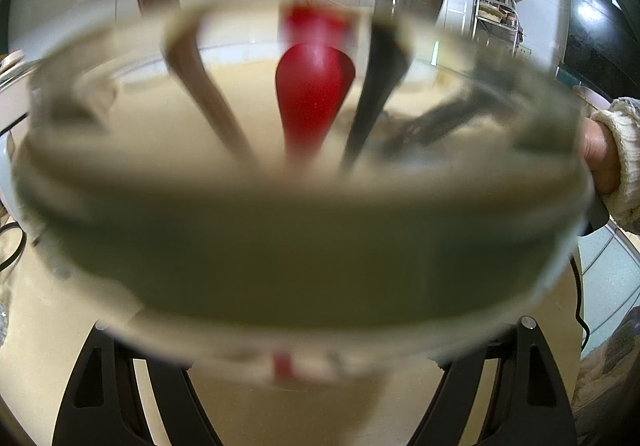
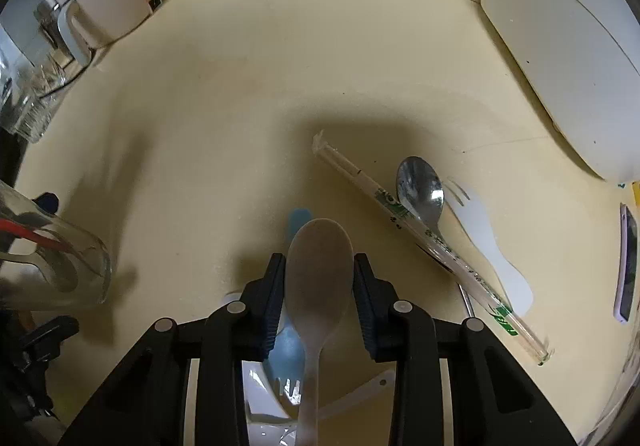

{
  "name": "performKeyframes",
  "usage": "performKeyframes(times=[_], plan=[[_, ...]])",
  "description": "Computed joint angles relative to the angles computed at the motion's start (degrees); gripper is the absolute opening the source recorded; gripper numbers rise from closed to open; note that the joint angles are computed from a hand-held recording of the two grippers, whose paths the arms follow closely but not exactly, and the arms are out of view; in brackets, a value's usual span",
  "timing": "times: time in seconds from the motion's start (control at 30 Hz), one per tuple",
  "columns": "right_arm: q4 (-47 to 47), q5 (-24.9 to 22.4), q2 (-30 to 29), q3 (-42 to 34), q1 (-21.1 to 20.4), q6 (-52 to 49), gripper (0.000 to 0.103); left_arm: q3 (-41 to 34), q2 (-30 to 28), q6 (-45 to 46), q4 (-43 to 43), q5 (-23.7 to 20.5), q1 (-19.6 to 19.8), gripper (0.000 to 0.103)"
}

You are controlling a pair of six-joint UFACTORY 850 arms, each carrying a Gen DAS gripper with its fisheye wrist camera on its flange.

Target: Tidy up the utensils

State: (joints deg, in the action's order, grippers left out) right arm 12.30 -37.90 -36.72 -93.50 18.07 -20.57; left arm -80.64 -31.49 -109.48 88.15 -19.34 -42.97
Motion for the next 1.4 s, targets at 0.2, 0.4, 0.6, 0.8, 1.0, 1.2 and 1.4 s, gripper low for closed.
performKeyframes(times=[0.2, 0.4, 0.6, 0.8, 1.0, 1.2, 1.4], plan=[[17.8, 2.9, 5.3, 4.4, -2.5, -12.0, 0.033, 0.0, 0.0, -0.1, 0.1, 0.0, 0.0, 0.085], [37.1, 5.3, 11.7, 7.0, -3.2, -27.4, 0.033, 0.0, 0.0, -0.3, 0.3, 0.0, 0.0, 0.085], [52.8, 3.1, 14.9, 5.1, -2.3, -39.8, 0.024, 0.1, 0.0, -0.5, 0.5, 0.0, 0.0, 0.085], [60.2, -2.6, 14.4, 1.8, 0.2, -44.7, 0.021, 0.2, 0.0, -0.7, 0.7, 0.1, 0.0, 0.085], [57.4, -2.9, 13.1, 0.8, 0.8, -42.5, 0.02, 0.2, -0.1, -0.8, 0.8, 0.1, 0.1, 0.085], [42.3, -5.9, 8.5, -4.3, 0.2, -32.3, 0.027, 0.3, 0.1, -0.9, 0.9, 0.2, 0.1, 0.085], [25.3, -20.4, -8.4, -26.0, 2.8, -31.3, 0.029, 0.2, 0.1, -0.8, 0.8, 0.2, 0.1, 0.085]])
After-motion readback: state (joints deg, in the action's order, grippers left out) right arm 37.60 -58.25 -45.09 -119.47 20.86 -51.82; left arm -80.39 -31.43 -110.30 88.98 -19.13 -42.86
